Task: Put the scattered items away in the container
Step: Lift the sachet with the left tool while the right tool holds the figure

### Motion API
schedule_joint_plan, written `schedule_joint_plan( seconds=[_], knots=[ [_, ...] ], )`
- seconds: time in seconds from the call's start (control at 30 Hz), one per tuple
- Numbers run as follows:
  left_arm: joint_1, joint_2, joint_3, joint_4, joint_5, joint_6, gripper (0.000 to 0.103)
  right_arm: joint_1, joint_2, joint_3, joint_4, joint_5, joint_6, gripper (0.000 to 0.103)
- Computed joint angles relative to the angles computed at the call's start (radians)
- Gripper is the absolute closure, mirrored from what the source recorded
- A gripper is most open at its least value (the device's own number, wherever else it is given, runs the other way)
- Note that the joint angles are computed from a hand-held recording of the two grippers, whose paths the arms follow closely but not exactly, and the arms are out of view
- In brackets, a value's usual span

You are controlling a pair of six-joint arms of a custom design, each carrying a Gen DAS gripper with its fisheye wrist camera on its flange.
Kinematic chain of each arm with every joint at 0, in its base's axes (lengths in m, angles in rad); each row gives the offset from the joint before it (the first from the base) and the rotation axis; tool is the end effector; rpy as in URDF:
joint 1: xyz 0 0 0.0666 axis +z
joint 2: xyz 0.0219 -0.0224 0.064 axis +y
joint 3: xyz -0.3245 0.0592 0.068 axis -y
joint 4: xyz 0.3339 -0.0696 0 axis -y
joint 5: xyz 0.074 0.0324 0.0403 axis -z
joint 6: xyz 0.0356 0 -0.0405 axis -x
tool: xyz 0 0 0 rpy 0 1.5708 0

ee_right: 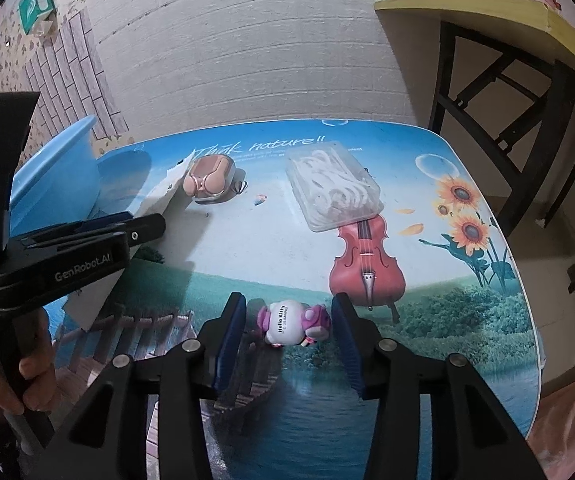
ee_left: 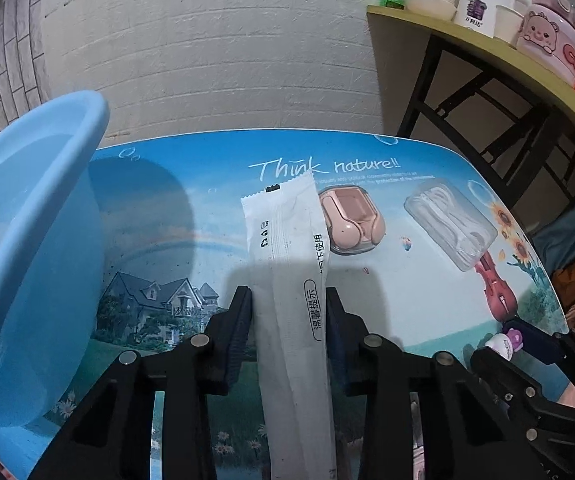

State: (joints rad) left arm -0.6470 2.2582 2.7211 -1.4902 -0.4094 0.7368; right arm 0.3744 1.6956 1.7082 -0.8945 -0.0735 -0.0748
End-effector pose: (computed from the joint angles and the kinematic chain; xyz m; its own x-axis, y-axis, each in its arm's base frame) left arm 0.5143 -0.3713 0.3960 -0.7670 -0.1931 -0.6119 -0.1710 0.9807 -0.0951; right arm 0.4954 0.1970 0.3637 -0.7470 -0.2134 -0.6297 -0.3533 0.9297 0.1040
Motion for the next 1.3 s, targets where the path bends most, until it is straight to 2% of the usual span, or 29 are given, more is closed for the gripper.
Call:
schedule_joint_plan(
  seconds=[0.17, 0.23, 0.8, 0.93, 1.03, 1.3],
  knots=[
    [0.001, -0.027, -0.050, 0.037, 0.015, -0.009, 0.074, 0.010, -0.001, -0.003, -0.002, 0.022, 0.019, 0.058],
    [0.000, -0.048, -0.087, 0.057, 0.019, -0.005, 0.075, 0.013, -0.004, -0.006, -0.003, 0.034, 0.025, 0.066],
    [-0.011, -0.205, -0.331, 0.200, 0.003, -0.007, 0.084, 0.022, -0.007, 0.014, -0.015, 0.037, 0.009, 0.066],
    [-0.005, -0.245, -0.394, 0.244, 0.026, -0.007, 0.086, 0.030, -0.006, 0.024, -0.023, 0.044, 0.007, 0.066],
    [0.004, -0.271, -0.442, 0.280, 0.080, 0.007, 0.087, 0.034, -0.003, 0.031, -0.031, 0.044, 0.002, 0.066],
    [-0.006, -0.313, -0.495, 0.317, 0.046, 0.009, 0.087, 0.045, 0.001, 0.044, -0.039, 0.053, 0.002, 0.066]
  ],
)
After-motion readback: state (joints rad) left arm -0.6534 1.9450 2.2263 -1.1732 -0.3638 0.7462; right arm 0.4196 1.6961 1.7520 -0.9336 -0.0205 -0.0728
